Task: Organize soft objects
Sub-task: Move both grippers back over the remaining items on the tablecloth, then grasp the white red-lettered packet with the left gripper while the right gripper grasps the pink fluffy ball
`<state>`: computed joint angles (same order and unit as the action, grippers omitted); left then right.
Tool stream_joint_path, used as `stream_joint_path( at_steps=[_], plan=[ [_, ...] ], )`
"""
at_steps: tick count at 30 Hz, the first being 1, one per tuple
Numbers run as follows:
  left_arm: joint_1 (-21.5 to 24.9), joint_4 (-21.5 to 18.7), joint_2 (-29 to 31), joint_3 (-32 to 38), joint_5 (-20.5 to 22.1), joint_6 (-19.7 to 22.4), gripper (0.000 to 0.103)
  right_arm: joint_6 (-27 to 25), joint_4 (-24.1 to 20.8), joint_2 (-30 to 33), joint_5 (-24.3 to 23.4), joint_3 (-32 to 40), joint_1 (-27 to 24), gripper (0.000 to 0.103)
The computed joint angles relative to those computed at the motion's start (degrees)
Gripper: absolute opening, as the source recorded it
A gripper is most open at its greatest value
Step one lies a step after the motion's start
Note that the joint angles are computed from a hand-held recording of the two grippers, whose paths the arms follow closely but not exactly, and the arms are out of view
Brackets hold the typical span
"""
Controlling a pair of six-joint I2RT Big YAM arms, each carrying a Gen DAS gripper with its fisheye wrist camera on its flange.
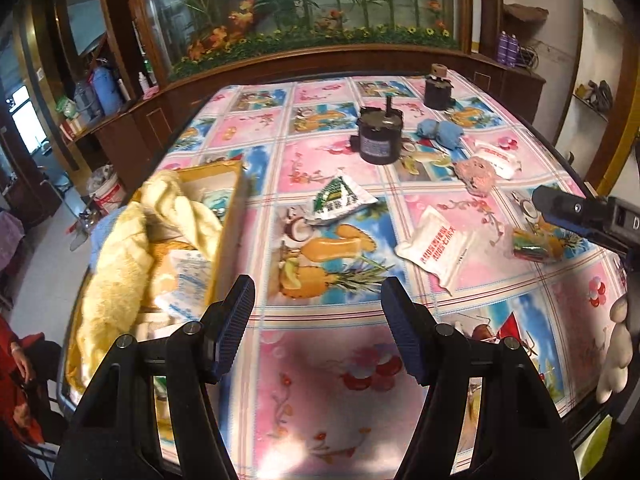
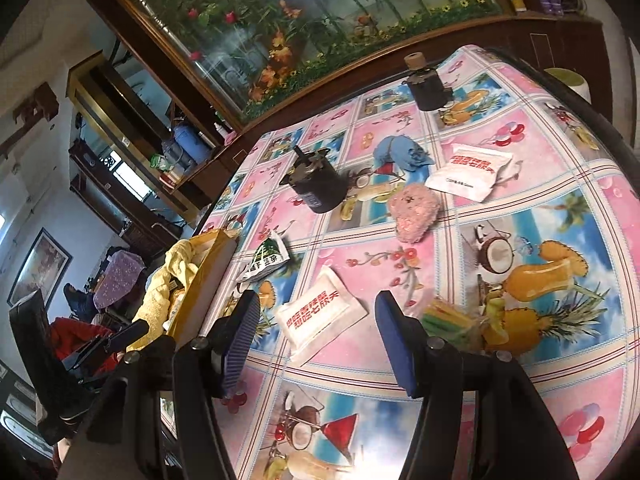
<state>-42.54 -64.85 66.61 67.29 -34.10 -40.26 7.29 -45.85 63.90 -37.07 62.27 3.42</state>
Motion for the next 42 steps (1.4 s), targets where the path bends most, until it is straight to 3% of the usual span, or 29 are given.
stream_joint_path(
  at_steps=[5,11,15,18,20,23,26,29,33,35,36,42],
  plan=[
    [3.0,5.94,2.46,-2.03,9.01,2.58,0.066,0.73,-0.41,0.95,1.39,0.8,-2.78,0.06],
    [5.48,9.01,4.04,-4.04,17.19,1.6,0.066,0.09,-1.16,3.37,5.06,3.29,-5.17,0.06],
    [5.39,10.11,3.76,-4.72,17.01,1.81,0.068,-0.83,-1.62,6.06,7.8,5.28,-5.0,0.06],
    [5.69,13.2,2.62,-6.37,19.01,2.3,0.083,-1.49,-2.44,8.2,9.84,7.28,-3.83,0.06],
    [5.42,14.49,2.14,-7.23,18.94,2.54,0.087,-2.6,-3.72,10.08,11.12,9.2,-2.48,0.06],
    [5.37,14.07,2.42,-6.91,19.22,2.79,0.09,-3.76,-4.58,12.81,13.09,11.39,-0.31,0.06],
    [5.57,13.88,3.07,-6.39,21.37,4.36,0.103,-3.99,-5.35,15.48,15.36,13.28,1.89,0.06],
    [4.38,11.78,4.42,-5.16,19.78,5.7,0.103,-4.09,-5.98,17.82,17.97,15.21,4.12,0.06],
    [4.62,12.81,3.41,-5.99,21.05,5.58,0.103,-5.07,-8.81,21.46,20.03,18.32,6.01,0.06],
    [5.32,12.46,3.11,-5.69,22.15,5.1,0.102,-5.41,-7.51,21.0,20.65,17.46,6.23,0.049],
    [5.55,12.45,3.05,-5.39,22.02,5.07,0.102,-5.68,-8.12,21.05,19.52,17.41,5.99,0.028],
    [6.0,13.86,6.5,-0.77,20.35,10.07,0.102,-5.34,-6.38,17.27,12.11,12.97,2.83,0.028]
  ],
)
